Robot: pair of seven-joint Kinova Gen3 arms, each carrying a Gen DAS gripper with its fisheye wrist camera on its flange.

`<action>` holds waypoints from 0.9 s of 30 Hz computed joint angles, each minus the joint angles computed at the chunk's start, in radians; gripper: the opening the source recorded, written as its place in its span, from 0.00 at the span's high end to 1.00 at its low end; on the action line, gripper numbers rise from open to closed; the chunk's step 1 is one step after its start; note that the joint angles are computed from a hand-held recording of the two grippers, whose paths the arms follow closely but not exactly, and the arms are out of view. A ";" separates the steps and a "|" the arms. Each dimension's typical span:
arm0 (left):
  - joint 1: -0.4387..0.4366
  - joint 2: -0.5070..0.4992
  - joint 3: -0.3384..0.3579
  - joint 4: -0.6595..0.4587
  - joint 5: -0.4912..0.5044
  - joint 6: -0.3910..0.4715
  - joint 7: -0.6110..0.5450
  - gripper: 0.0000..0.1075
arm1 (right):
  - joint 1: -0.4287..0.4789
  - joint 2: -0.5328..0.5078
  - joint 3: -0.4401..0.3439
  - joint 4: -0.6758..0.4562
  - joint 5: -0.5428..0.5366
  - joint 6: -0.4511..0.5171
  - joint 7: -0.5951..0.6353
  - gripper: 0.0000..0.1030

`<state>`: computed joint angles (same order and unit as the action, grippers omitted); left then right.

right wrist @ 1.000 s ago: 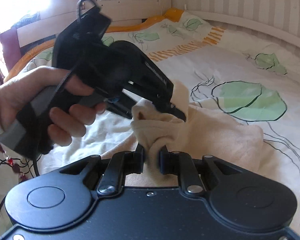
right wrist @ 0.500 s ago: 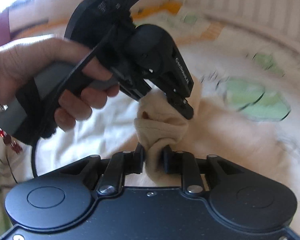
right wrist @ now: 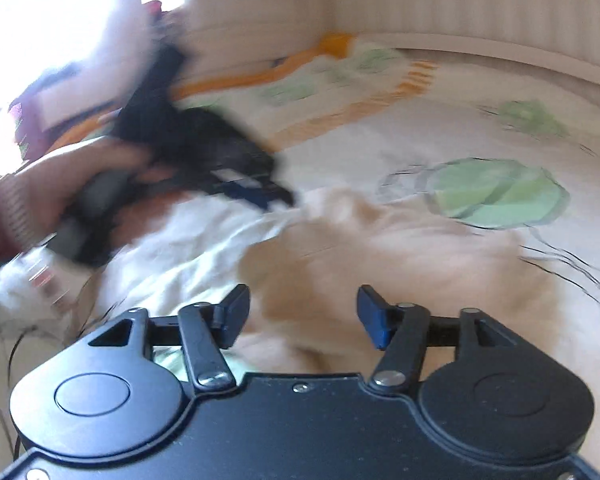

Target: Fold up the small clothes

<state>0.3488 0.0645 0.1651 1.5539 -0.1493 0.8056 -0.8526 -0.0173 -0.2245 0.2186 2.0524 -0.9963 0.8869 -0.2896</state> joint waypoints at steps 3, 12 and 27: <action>0.020 -0.024 0.024 -0.003 0.002 0.007 -0.030 0.71 | 0.018 0.015 -0.038 -0.024 0.071 -0.082 -0.103 0.36; 0.062 -0.059 0.067 0.055 0.038 0.052 -0.014 0.65 | -0.028 -0.066 -0.022 0.036 0.267 -0.144 -0.076 0.36; 0.060 -0.037 0.054 0.083 0.159 -0.002 -0.120 0.65 | -0.131 -0.162 -0.149 0.180 0.609 -0.462 -0.245 0.34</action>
